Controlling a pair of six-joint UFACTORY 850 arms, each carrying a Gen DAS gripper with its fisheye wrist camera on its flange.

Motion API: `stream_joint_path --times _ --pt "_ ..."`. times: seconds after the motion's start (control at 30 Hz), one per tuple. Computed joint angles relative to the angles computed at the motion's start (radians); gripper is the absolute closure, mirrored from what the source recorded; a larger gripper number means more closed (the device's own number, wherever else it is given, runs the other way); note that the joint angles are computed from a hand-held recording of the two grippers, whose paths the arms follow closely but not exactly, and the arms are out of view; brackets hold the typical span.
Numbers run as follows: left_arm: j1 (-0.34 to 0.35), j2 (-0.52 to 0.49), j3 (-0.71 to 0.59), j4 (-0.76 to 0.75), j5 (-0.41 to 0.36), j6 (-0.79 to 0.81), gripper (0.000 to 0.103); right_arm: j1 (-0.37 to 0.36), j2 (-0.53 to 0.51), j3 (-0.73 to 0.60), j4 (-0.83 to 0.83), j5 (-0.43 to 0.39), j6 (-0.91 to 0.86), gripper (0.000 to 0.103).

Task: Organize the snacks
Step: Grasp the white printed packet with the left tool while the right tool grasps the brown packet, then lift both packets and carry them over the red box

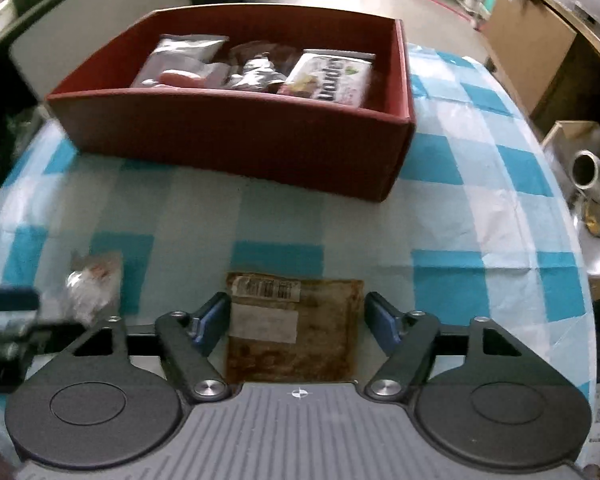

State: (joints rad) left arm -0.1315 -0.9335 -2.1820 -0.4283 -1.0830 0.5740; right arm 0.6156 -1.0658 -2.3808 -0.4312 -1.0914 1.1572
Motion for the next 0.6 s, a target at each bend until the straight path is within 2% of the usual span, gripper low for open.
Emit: stream_joint_path --times 0.1,0.23,0.3,0.4,0.43,0.53,0.57,0.6 --pt "0.002 -0.005 -0.009 -0.009 -0.009 0.001 0.042 0.005 0.102 0.16 -0.056 0.116 0.122 0.03" --pt "0.008 0.001 0.0 -0.055 0.011 -0.003 0.041 0.006 0.149 0.229 -0.092 0.184 0.143 0.03" --pt "0.001 0.012 0.021 -0.054 0.046 -0.018 0.027 0.005 0.183 0.283 -0.121 0.241 0.184 0.03" --pt "-0.02 0.013 0.036 -0.006 0.081 -0.081 0.024 0.006 0.226 0.345 -0.177 0.308 0.242 0.03" --pt "-0.027 0.023 0.053 0.002 0.106 -0.101 0.021 0.005 0.233 0.354 -0.194 0.322 0.257 0.03" --pt "-0.052 0.054 0.109 0.038 0.179 -0.14 0.022 0.004 0.27 0.405 -0.244 0.371 0.303 0.03" --pt "-0.064 0.082 0.159 0.065 0.232 -0.147 0.023 0.004 0.281 0.421 -0.257 0.385 0.318 0.03" --pt "-0.076 0.116 0.218 0.102 0.294 -0.146 0.03 0.003 0.293 0.437 -0.271 0.395 0.332 0.03"
